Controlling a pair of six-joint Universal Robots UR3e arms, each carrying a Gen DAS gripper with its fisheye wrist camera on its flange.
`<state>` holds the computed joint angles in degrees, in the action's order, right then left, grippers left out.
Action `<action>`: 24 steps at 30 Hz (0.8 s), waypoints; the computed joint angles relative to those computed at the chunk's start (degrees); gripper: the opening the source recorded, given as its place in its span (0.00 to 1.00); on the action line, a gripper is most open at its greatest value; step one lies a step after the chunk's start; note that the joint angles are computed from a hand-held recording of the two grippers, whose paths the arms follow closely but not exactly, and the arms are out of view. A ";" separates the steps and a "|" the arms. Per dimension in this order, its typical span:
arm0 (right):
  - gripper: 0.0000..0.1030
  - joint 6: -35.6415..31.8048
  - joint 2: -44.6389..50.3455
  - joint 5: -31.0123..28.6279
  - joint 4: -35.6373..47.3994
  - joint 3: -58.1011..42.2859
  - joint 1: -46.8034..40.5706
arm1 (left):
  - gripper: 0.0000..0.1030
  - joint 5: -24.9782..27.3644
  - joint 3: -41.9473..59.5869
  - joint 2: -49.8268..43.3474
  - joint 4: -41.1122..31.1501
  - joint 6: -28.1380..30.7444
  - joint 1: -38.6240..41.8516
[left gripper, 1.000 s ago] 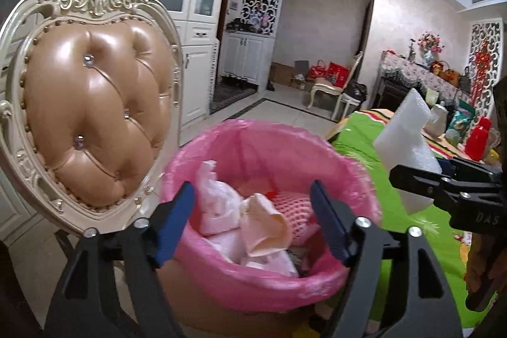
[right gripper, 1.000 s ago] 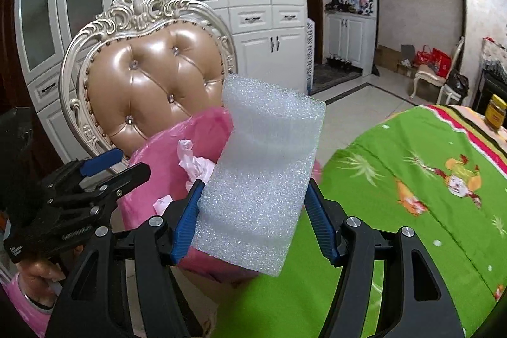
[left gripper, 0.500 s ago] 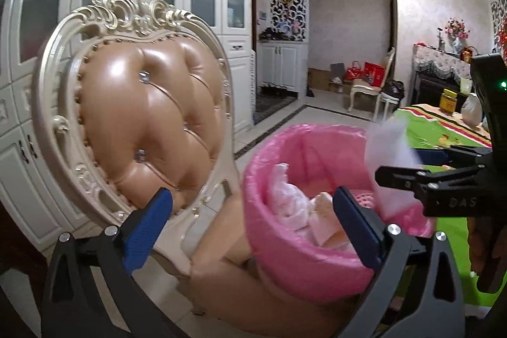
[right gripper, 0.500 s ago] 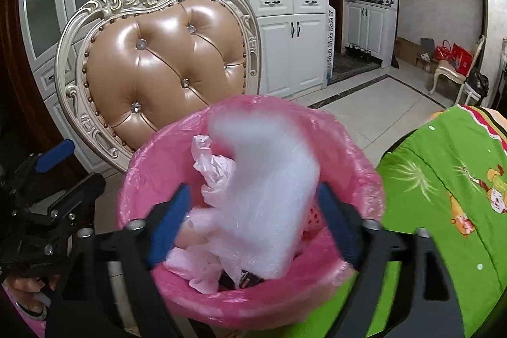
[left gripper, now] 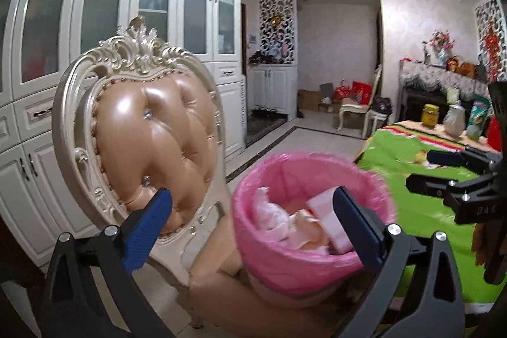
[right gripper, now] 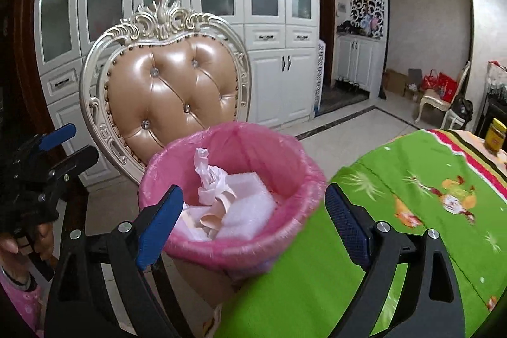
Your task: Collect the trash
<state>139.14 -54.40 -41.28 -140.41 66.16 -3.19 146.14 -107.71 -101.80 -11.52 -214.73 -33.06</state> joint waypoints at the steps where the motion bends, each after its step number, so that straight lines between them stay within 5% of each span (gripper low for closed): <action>1: 0.83 -0.88 -1.18 0.73 0.00 1.56 -0.92 | 0.95 0.51 1.79 -0.44 -1.98 -0.65 -0.99; 15: 0.83 -10.68 -8.86 9.84 3.81 13.50 -11.49 | 0.95 4.48 18.69 -6.96 -25.05 -15.09 -9.59; 24: 0.83 -12.05 -9.09 9.64 2.67 15.24 -11.68 | 0.95 5.35 25.30 -9.17 -39.38 -24.83 -12.40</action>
